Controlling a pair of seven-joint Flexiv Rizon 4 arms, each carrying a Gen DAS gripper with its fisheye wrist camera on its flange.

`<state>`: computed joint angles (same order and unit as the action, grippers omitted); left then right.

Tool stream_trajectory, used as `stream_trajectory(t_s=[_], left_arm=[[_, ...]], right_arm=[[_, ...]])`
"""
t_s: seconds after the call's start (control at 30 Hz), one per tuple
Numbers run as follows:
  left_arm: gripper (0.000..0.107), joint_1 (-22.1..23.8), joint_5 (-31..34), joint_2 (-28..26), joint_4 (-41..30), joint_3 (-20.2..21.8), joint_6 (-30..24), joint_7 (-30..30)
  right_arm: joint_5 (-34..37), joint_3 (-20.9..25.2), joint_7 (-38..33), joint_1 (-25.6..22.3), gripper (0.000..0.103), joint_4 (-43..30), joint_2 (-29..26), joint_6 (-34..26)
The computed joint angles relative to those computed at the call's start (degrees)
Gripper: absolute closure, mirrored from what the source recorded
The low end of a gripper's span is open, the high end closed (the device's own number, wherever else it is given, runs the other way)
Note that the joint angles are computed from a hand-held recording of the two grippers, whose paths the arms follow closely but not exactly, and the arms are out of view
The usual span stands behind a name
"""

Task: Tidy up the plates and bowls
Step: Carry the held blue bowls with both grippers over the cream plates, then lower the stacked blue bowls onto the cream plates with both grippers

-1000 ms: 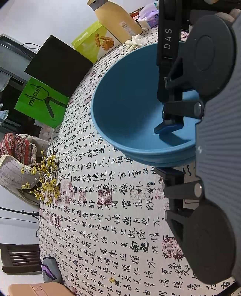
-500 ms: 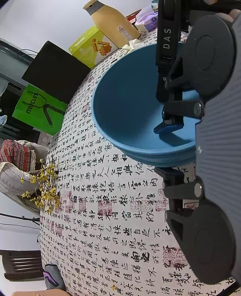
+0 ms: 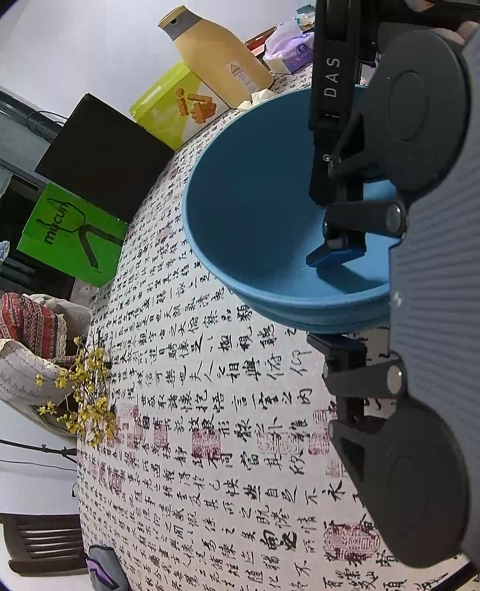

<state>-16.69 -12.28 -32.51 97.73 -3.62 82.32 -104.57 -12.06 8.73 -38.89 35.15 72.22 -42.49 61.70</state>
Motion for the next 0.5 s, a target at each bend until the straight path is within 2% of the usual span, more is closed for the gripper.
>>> stream_trajectory(t_s=[0.5], left_arm=[[0.068,-1.4,0.5,-2.5,-4.4,-0.1,-1.9,-0.1]], right_arm=[[-0.3,-0.7,1.3,-1.5,0.067,3.6,1.9,2.4]])
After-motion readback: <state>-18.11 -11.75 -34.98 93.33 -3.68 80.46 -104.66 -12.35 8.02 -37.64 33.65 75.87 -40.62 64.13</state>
